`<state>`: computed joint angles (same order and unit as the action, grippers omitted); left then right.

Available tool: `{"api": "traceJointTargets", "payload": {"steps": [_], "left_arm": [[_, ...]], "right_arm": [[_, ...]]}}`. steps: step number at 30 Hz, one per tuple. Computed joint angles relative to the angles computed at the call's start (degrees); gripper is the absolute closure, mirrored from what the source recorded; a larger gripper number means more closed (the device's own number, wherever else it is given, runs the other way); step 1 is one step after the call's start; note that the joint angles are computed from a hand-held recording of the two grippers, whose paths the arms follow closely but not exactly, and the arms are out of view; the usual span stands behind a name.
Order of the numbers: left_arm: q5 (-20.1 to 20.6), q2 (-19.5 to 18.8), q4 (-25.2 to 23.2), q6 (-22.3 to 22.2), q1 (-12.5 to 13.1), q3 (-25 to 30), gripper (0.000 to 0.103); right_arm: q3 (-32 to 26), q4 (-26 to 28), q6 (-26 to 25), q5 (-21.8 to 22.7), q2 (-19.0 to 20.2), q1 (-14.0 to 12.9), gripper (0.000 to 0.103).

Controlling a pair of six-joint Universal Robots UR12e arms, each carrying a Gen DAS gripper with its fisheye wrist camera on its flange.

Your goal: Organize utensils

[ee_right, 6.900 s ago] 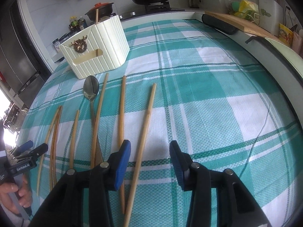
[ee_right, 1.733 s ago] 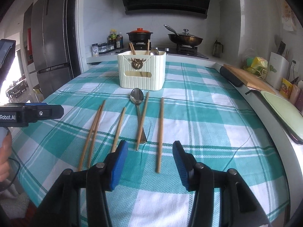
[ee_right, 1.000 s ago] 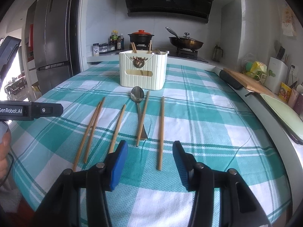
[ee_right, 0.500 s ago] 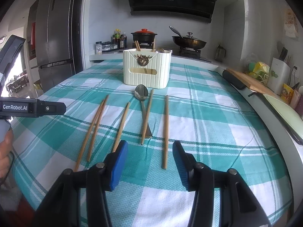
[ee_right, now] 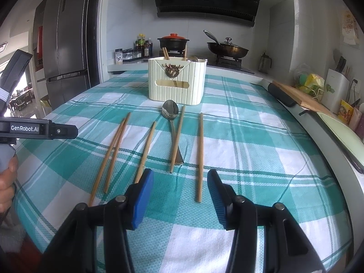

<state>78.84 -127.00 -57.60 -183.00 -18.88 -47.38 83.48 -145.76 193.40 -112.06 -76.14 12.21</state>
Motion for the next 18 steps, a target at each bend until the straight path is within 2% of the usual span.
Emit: {"api": "traceJointTargets", "payload": {"steps": [18], "left_arm": [[1.01, -0.99, -2.03, -0.86, 0.08, 1.29, 0.012]], "right_arm": [[-0.14, 0.83, 0.71, 0.85, 0.29, -0.30, 0.053]]}}
